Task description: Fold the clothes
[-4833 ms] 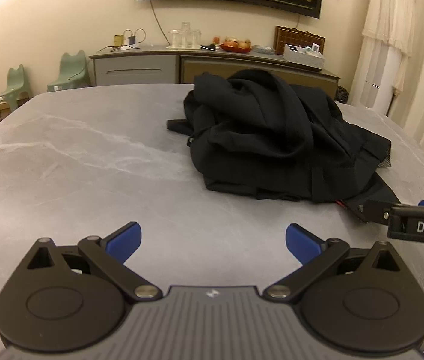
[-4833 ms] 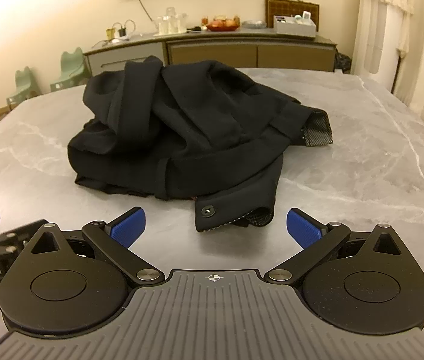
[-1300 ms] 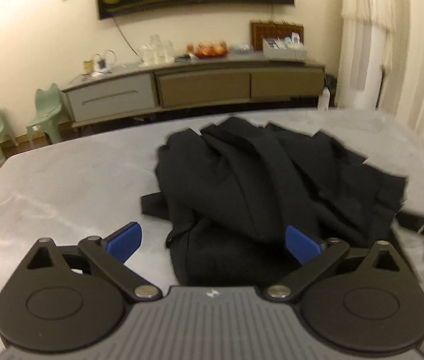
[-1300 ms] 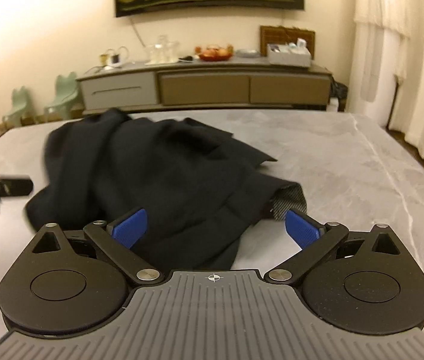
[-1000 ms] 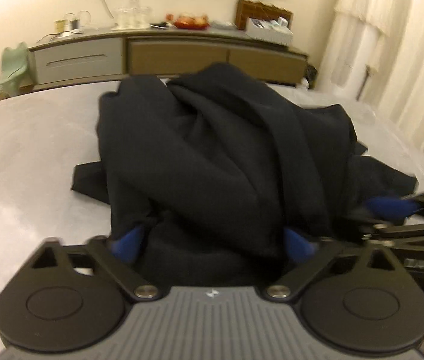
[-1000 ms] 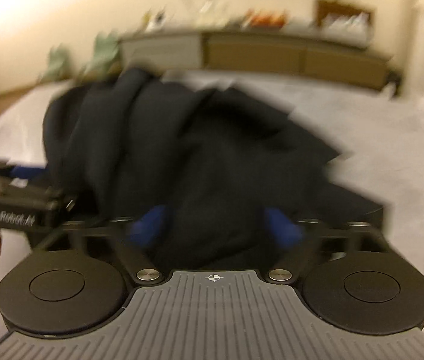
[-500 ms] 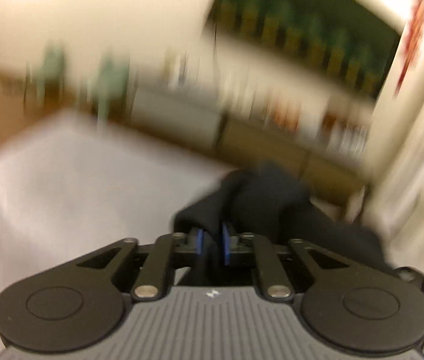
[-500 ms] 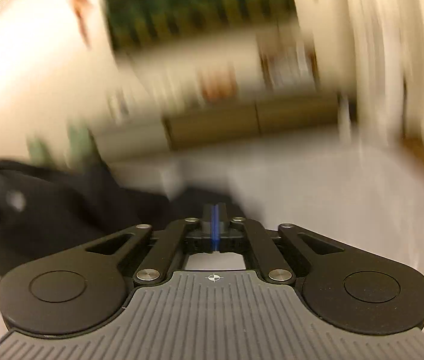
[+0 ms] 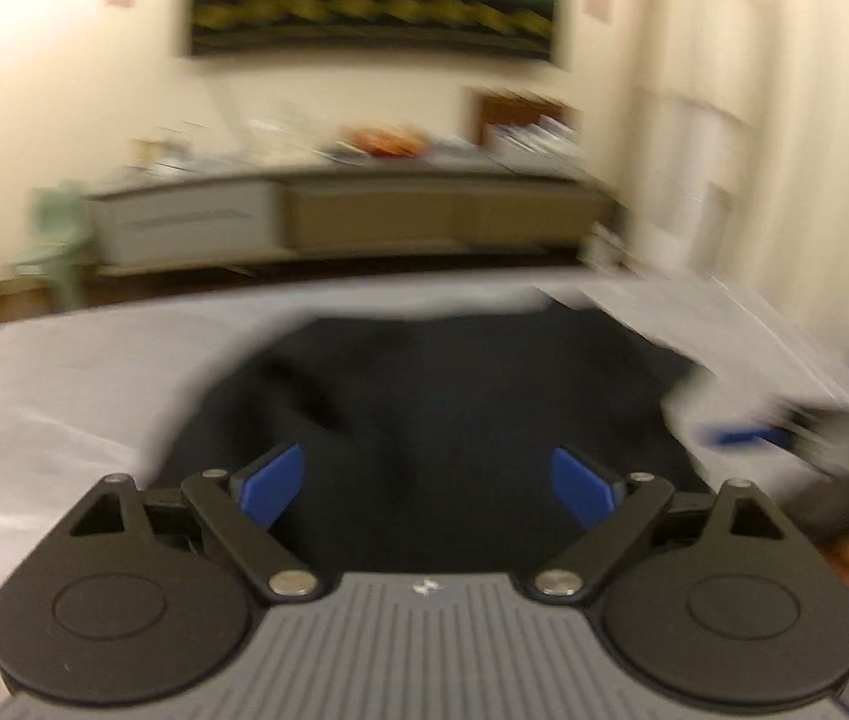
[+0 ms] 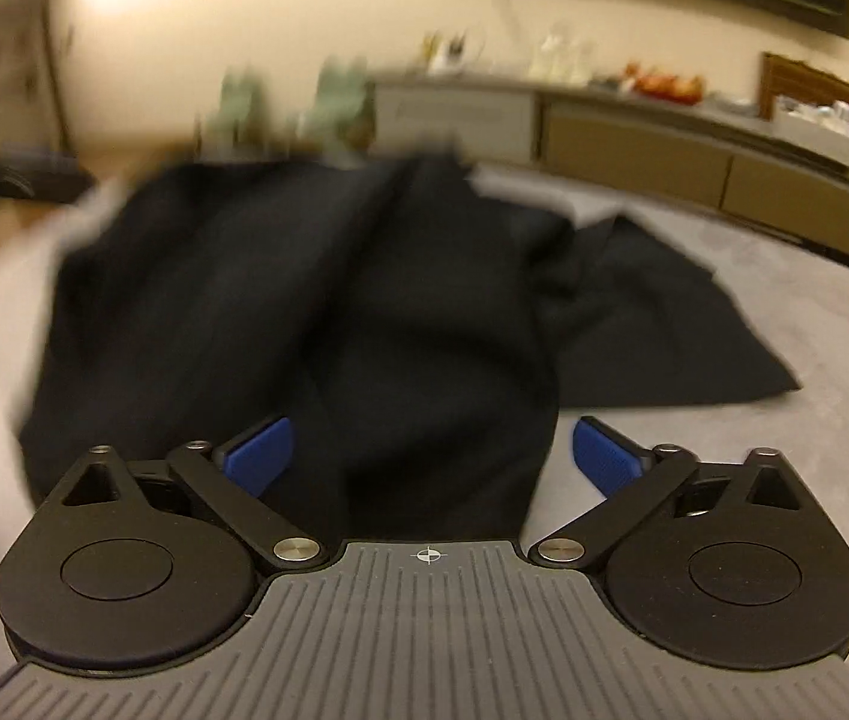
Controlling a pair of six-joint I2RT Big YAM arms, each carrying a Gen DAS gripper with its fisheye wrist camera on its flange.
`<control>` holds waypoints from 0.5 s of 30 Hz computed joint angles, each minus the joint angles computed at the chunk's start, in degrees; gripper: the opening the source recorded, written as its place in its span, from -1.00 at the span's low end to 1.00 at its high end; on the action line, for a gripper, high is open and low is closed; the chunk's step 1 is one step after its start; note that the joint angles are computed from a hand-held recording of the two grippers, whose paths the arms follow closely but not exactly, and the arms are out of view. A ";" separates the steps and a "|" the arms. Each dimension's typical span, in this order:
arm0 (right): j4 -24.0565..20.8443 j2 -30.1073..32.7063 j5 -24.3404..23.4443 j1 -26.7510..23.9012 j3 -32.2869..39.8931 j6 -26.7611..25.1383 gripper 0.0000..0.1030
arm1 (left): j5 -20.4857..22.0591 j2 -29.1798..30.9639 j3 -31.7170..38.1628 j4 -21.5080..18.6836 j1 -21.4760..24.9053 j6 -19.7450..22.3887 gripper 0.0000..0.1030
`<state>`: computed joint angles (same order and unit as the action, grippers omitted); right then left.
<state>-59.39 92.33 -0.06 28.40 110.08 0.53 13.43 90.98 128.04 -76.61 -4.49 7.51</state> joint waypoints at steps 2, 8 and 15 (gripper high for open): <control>-3.66 3.20 -2.40 -1.07 3.13 1.74 0.45 | 0.84 -1.22 -3.21 -1.38 -2.20 4.31 0.86; -3.34 5.22 -17.03 -4.93 5.68 10.41 -0.77 | -12.13 -7.73 -22.34 9.74 -9.46 21.48 0.99; 6.72 3.26 -27.05 -9.36 0.94 21.98 -0.89 | -17.68 -2.82 -16.81 10.17 -10.68 20.60 -0.95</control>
<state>-52.67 95.58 -27.11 19.04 111.02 22.51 -4.24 88.16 111.23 -66.45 -15.16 28.10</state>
